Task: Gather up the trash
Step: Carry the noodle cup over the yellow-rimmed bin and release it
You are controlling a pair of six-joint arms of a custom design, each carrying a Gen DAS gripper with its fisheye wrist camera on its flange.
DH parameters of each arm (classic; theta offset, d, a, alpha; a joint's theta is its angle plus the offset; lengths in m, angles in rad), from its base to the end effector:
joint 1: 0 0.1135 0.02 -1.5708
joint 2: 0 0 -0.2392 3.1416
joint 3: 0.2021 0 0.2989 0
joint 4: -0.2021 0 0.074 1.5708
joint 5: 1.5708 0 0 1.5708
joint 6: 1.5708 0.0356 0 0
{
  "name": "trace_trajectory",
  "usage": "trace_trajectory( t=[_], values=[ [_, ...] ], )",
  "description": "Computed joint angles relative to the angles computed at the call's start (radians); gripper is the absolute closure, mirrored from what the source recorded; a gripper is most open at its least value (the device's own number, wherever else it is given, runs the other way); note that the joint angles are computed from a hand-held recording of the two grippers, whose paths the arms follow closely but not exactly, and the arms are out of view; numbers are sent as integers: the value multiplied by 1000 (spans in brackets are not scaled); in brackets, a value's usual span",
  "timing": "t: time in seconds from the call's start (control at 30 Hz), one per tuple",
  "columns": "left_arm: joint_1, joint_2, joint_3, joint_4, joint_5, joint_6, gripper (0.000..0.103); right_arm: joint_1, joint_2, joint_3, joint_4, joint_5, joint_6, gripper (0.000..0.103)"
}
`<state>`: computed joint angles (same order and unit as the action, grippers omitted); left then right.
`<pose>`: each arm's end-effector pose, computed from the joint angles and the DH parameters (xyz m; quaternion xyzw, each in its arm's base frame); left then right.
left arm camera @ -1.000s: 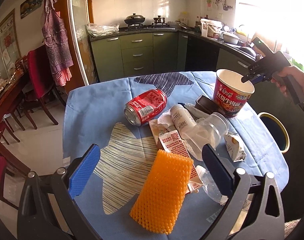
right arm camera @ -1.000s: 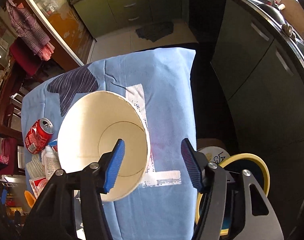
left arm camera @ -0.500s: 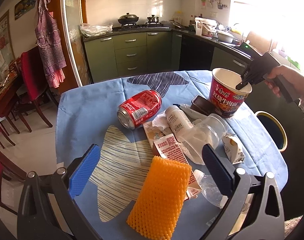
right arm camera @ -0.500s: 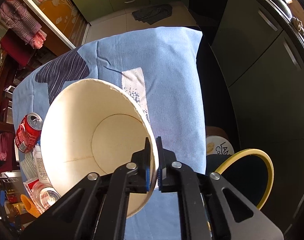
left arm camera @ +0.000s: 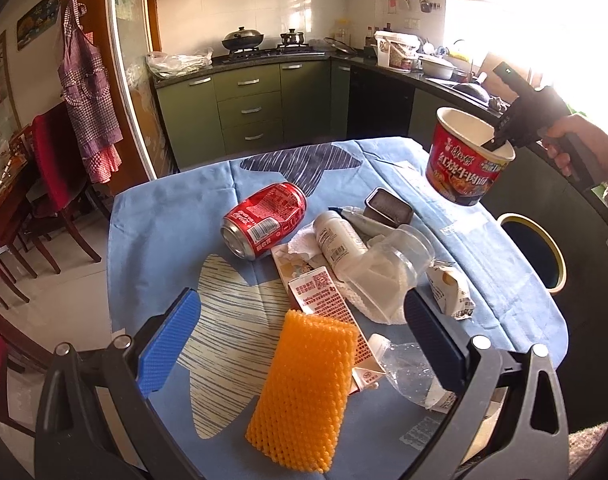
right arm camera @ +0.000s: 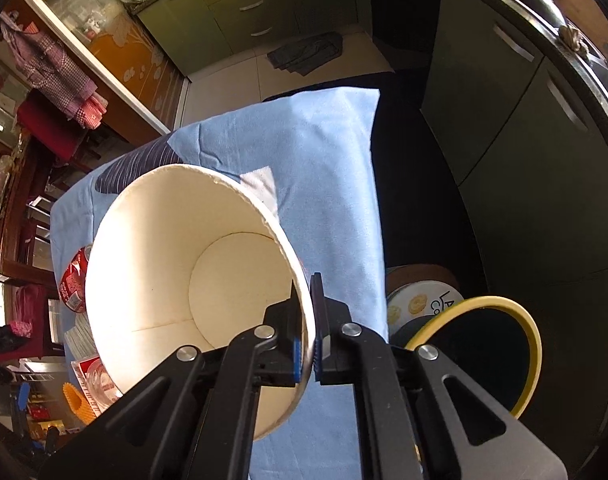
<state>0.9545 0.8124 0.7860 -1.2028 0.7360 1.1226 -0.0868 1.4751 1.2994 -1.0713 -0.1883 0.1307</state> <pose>0.1255 0.1359 0.2448 0.1381 0.9111 -0.0433 0.3860 0.3299 -0.0220 0.2562 0.0916 0.9784 0.0963 0.1584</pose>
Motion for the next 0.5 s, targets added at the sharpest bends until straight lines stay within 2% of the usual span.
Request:
trace_trajectory(
  t=[0.13, 0.23, 0.37, 0.5],
  values=[
    [-27, -23, 4, -29, 1, 1, 6, -189, -111, -48, -67, -15, -99, 98],
    [-57, -50, -3, -45, -5, -7, 6, -366, -138, -103, -86, -27, -191, 98],
    [-108, -72, -5, -73, -18, -37, 6, -545, -103, -198, -32, -16, -288, 98],
    [-148, -120, -16, -96, -31, -57, 6, -617, -6, -274, 62, 0, -333, 98]
  ],
)
